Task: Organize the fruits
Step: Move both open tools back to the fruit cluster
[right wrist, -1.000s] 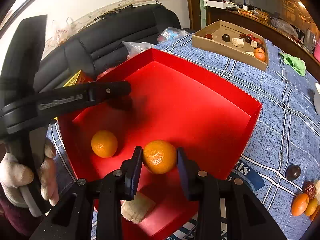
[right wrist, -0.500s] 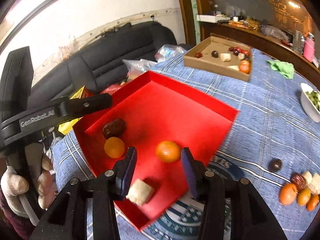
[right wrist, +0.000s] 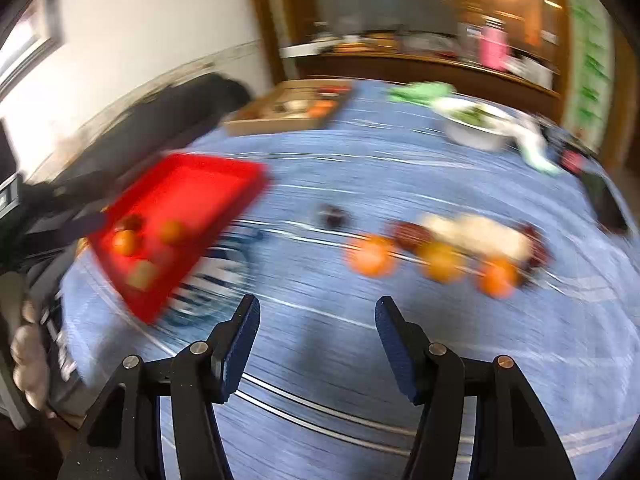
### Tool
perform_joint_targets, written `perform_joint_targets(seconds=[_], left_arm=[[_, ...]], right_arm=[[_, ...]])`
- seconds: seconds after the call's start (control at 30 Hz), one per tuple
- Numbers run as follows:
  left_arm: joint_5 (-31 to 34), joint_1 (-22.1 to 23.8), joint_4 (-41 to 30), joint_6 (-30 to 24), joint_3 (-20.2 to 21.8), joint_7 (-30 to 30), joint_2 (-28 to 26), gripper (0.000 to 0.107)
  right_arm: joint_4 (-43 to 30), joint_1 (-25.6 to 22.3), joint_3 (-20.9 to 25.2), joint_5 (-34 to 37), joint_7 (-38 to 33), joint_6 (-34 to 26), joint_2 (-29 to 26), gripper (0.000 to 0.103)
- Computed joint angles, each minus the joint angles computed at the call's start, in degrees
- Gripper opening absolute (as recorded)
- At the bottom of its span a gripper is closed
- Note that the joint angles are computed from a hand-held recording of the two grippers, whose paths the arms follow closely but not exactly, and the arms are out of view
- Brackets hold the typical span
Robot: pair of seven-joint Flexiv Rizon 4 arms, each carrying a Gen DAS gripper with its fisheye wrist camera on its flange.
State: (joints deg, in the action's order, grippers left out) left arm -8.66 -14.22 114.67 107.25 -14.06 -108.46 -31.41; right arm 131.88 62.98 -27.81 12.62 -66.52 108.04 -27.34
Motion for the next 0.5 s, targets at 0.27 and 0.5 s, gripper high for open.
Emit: perform_joint_targets(seconds=[0.27,0.5], left_arm=[[-1.3,-3.9,-4.5,-4.2,1.3,2.5,-3.1,0.084],[-1.1,-3.3,-6.0,-5.0,-0.4,4.7,-5.2,0.084]], right_arm=[[4.7,-12.1,5.1,3.1,2.5,2.6,2.5,0.064],[-2.5,-27.1,19.1,-4.1,2.6,3.0,-0.7,0.064]])
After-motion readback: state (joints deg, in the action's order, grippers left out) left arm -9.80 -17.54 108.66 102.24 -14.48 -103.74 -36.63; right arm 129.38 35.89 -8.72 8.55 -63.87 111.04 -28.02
